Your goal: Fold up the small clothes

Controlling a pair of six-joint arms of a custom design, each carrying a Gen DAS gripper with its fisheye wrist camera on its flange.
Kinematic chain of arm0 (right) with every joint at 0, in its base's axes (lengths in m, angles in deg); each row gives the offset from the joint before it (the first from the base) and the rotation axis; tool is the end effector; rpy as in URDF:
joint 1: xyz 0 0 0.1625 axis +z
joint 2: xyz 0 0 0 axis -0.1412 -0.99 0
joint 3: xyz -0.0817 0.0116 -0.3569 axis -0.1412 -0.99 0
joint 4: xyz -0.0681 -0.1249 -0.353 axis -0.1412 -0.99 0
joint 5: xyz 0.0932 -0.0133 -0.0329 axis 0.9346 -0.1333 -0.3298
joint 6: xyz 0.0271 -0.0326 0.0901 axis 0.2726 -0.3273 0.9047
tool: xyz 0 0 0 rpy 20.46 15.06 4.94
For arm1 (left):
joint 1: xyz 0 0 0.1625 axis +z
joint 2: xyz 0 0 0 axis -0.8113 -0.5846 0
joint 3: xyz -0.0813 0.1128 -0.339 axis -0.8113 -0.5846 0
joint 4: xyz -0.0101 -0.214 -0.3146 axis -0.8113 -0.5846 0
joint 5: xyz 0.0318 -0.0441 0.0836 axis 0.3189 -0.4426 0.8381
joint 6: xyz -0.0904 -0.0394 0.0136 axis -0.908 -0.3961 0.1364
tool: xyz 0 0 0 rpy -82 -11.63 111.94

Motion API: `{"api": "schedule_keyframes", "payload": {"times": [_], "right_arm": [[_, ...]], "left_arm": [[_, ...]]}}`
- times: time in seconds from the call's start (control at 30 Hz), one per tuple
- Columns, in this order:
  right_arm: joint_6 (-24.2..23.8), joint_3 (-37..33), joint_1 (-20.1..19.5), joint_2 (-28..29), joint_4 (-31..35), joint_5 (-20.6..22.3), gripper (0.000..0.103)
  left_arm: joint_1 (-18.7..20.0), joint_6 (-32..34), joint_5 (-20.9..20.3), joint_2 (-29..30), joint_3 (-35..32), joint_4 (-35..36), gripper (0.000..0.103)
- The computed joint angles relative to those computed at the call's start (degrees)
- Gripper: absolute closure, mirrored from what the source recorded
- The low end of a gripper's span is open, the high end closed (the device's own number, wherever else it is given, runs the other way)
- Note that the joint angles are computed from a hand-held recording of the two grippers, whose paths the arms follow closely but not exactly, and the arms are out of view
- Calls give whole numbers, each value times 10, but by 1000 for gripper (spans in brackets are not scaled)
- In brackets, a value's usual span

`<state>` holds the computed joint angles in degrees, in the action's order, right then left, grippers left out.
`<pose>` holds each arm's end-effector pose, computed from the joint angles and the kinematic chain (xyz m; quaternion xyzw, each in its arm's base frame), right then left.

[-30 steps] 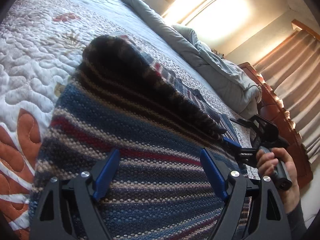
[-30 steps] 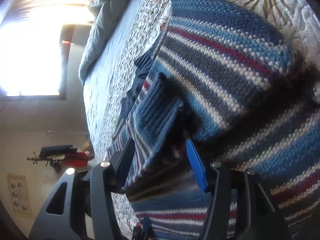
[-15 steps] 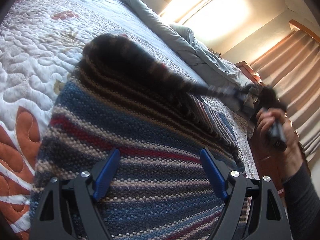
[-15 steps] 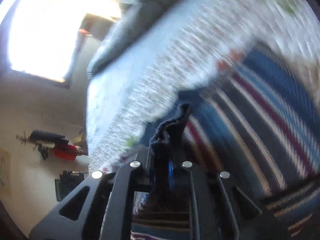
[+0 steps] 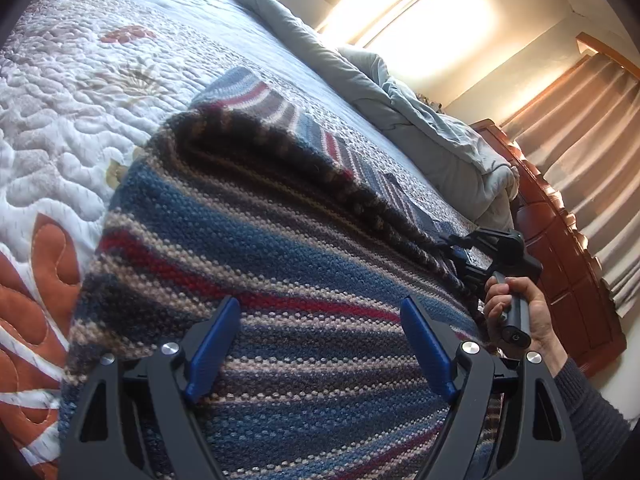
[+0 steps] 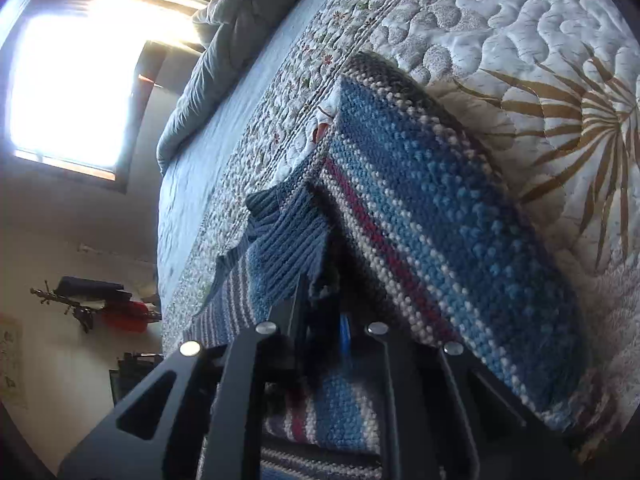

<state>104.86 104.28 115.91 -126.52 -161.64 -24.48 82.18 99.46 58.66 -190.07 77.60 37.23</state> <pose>0.2813 -0.4850 0.0818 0.1008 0.9722 -0.2105 0.0158 0.0203 -0.2210 0.3401 -0.0461 0.9104 -0.4071 0.0578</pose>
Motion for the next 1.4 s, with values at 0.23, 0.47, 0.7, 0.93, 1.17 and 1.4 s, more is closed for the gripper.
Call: {"api": "schedule_keyframes", "payload": {"times": [0.23, 0.47, 0.7, 0.93, 1.17, 1.4], "right_arm": [[0, -44, 7, 5, 76, -4, 84], [-50, -61, 45, 19, 69, -107, 96], [-52, -46, 23, 12, 65, -74, 71], [-49, -103, 27, 29, 99, -98, 64], [-64, -150, 40, 66, 160, -171, 95], [-68, -103, 43, 28, 138, -154, 87]], "left_arm": [[5, 9, 0, 9, -3, -8, 19], [10, 16, 2, 11, -3, -14, 19], [22, 31, 7, 11, -7, -23, 19], [24, 36, 8, 12, -7, -24, 18], [23, 38, 6, 21, -7, -27, 16], [28, 46, 7, 33, -10, -38, 15]]}}
